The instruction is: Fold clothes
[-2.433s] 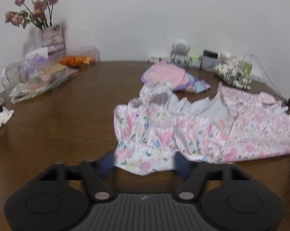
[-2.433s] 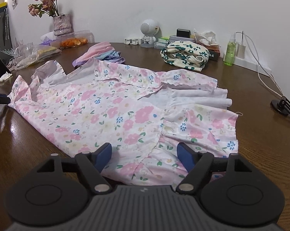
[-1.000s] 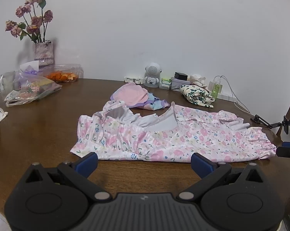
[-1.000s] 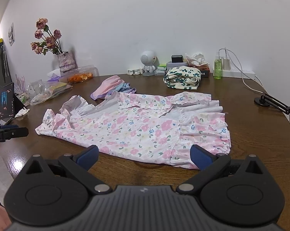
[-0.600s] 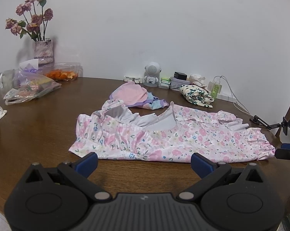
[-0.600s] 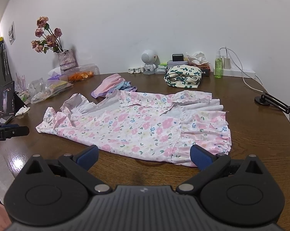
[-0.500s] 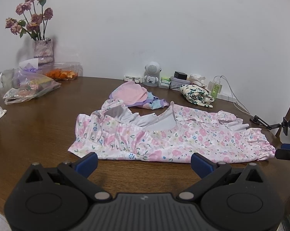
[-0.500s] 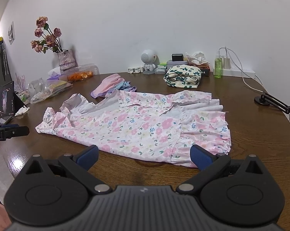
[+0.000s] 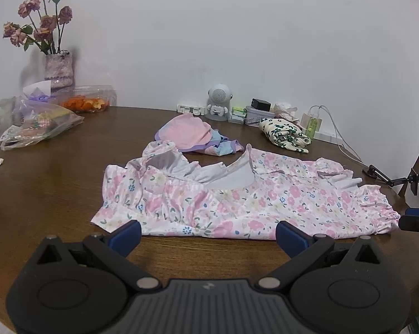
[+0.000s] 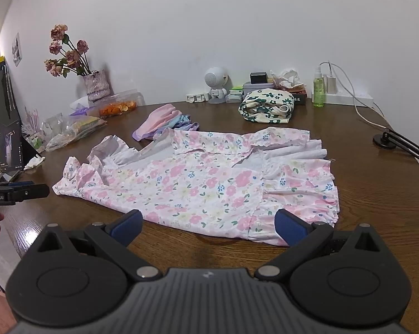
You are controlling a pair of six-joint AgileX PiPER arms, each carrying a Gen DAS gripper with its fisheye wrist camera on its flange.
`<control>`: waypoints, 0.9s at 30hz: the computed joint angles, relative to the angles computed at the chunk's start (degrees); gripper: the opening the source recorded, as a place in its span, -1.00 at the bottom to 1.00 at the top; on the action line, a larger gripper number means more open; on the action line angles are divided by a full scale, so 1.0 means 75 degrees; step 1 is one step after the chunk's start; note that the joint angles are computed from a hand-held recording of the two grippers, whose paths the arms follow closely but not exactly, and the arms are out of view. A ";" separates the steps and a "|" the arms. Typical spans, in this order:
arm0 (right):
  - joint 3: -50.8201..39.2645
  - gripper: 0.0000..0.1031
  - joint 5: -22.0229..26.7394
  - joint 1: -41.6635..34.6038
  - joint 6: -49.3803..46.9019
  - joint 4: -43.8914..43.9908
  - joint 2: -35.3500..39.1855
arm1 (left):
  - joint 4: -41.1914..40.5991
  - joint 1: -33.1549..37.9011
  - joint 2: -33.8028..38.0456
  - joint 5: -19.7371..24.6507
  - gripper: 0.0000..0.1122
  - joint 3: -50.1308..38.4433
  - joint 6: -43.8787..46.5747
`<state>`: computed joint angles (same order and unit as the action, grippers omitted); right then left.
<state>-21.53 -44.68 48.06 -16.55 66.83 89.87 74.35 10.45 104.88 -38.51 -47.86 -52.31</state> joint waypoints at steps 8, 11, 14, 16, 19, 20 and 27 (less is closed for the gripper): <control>-0.0082 0.99 0.0428 -0.0636 0.0133 -0.0675 0.0037 | 0.0271 -0.0294 0.0263 0.0357 0.83 -0.0515 -0.0535; -0.0112 0.99 0.0582 -0.0913 0.0151 -0.0954 0.0021 | 0.0376 -0.0416 0.0375 0.0473 0.83 -0.0738 -0.0709; -0.0170 0.99 0.0783 -0.1229 0.0058 -0.1194 -0.0038 | 0.0516 -0.0524 0.0489 0.0577 0.83 -0.0994 -0.0897; -0.0227 0.99 0.0977 -0.1489 -0.0097 -0.1358 -0.0106 | 0.0625 -0.0596 0.0565 0.0652 0.83 -0.1189 -0.1059; -0.0330 0.99 0.1319 -0.1897 -0.0421 -0.1579 -0.0246 | 0.0919 -0.0703 0.0699 0.0764 0.83 -0.1567 -0.1423; -0.0384 0.99 0.1502 -0.2101 -0.0588 -0.1672 -0.0325 | 0.1058 -0.0735 0.0753 0.0795 0.83 -0.1720 -0.1574; -0.1088 0.99 0.2998 -0.3657 -0.2296 -0.1836 -0.0744 | 0.2416 -0.1136 0.1252 0.1278 0.83 -0.3153 -0.2915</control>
<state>-29.69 -22.19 20.63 -33.77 53.06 84.29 92.47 1.93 114.27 -28.92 -71.51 -74.17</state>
